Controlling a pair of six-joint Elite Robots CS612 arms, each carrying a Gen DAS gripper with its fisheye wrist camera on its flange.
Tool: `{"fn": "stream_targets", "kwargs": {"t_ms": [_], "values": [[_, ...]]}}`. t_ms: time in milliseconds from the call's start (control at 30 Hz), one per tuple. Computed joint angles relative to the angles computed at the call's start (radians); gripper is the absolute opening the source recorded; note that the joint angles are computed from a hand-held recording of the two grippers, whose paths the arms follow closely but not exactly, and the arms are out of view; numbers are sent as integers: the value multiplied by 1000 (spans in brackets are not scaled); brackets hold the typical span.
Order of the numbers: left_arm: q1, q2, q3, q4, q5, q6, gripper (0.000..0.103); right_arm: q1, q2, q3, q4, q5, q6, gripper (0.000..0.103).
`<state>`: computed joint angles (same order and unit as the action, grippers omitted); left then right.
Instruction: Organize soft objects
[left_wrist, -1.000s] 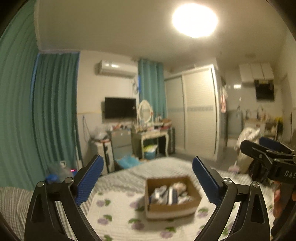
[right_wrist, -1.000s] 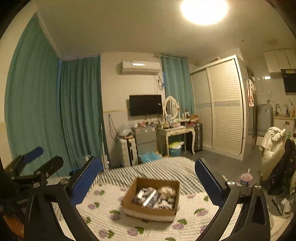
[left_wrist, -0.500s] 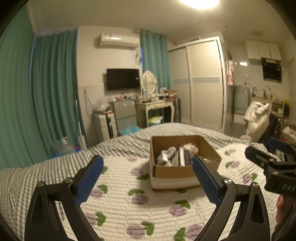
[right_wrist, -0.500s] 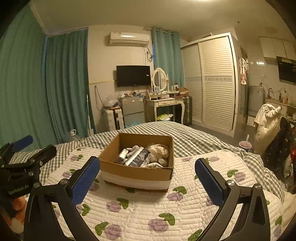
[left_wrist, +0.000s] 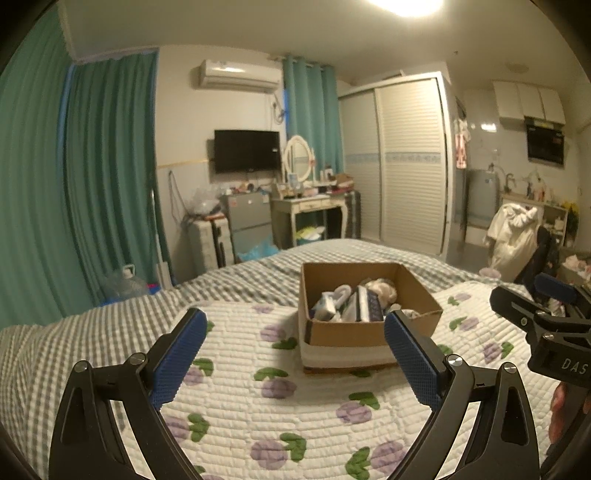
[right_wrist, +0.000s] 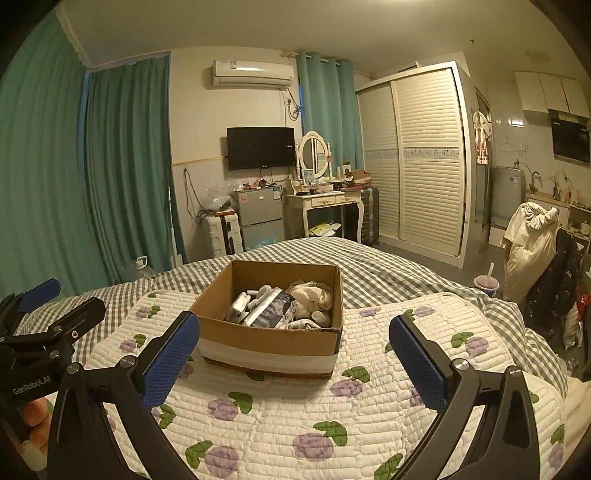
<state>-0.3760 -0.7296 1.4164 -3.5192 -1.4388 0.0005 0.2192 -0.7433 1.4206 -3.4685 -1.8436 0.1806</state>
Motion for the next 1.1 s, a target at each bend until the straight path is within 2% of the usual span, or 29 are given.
{"fn": "stream_targets", "kwargs": {"t_ms": [433,1100], "values": [[6,-7,1,27,-15,-30,99,5,2,-5,14,-13,-4,103],[5,-11,7,20,-32,-17,99,8,4,-7,19,-16,-11,103]]}}
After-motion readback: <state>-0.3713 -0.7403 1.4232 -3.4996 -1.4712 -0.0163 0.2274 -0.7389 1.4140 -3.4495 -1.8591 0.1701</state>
